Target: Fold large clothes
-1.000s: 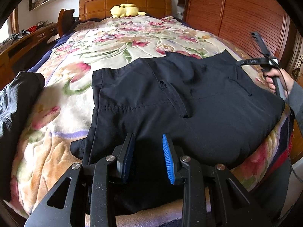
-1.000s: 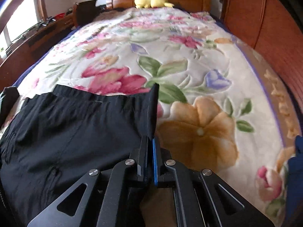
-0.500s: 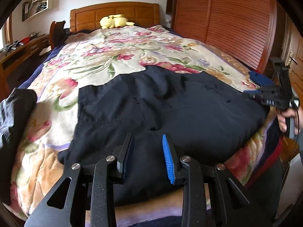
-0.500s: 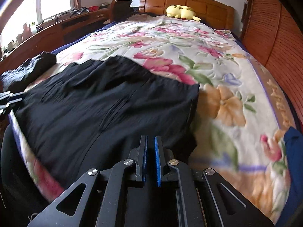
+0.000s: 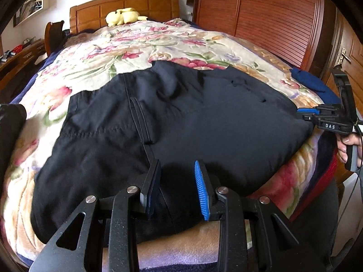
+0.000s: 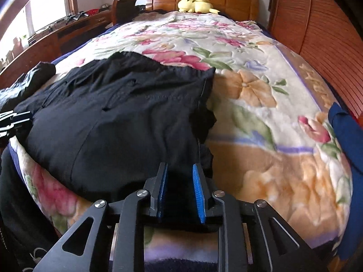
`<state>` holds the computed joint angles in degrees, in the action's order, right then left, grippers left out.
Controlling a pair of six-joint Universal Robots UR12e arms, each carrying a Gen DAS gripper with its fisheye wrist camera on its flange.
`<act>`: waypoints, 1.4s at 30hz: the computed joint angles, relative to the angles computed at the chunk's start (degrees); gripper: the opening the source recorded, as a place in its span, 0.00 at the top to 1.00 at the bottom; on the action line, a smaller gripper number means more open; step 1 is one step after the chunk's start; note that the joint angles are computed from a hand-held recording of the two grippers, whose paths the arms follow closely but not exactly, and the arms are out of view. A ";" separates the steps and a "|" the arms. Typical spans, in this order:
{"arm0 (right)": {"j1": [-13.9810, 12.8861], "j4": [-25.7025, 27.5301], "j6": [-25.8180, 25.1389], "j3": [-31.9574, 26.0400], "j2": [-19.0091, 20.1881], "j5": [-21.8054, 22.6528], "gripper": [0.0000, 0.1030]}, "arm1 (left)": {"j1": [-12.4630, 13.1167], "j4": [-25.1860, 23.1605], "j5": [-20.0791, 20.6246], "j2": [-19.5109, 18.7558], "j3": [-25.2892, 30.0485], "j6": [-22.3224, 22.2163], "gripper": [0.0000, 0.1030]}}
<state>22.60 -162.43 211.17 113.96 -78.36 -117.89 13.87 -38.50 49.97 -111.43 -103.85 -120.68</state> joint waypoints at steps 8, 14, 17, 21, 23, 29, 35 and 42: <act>-0.22 2.60 6.67 -0.44 0.47 -1.09 0.32 | -0.09 0.45 0.77 -0.10 -0.53 0.33 0.69; -0.38 -1.43 8.72 1.36 -1.16 1.21 0.32 | -0.17 -0.04 0.66 -0.41 -0.15 0.35 0.69; -0.66 -3.54 8.34 2.25 -1.45 4.64 0.32 | -0.23 0.26 0.66 -0.46 -0.25 0.06 0.69; -1.39 -4.47 8.62 2.99 -0.97 7.02 0.32 | -0.18 0.47 0.54 -0.54 -0.40 0.00 0.69; -2.17 -6.80 9.43 3.67 -0.68 9.74 0.32 | -0.16 0.18 0.39 -0.60 -0.31 0.06 0.69; -3.39 -10.49 8.38 4.70 -0.58 14.32 0.60 | 0.09 -1.58 -0.52 -0.87 0.22 -0.16 0.69; -2.33 -11.88 6.99 3.65 -1.21 12.65 0.83 | 1.78 -3.68 -3.18 0.09 0.36 -0.69 0.69; 1.21 -15.13 -3.35 -4.01 0.32 6.50 0.84 | 5.72 -2.77 -8.05 1.31 0.77 -1.34 0.69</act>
<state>23.81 -177.56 207.82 109.95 -78.04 -111.39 19.59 -41.27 41.91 -110.13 -103.08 -122.02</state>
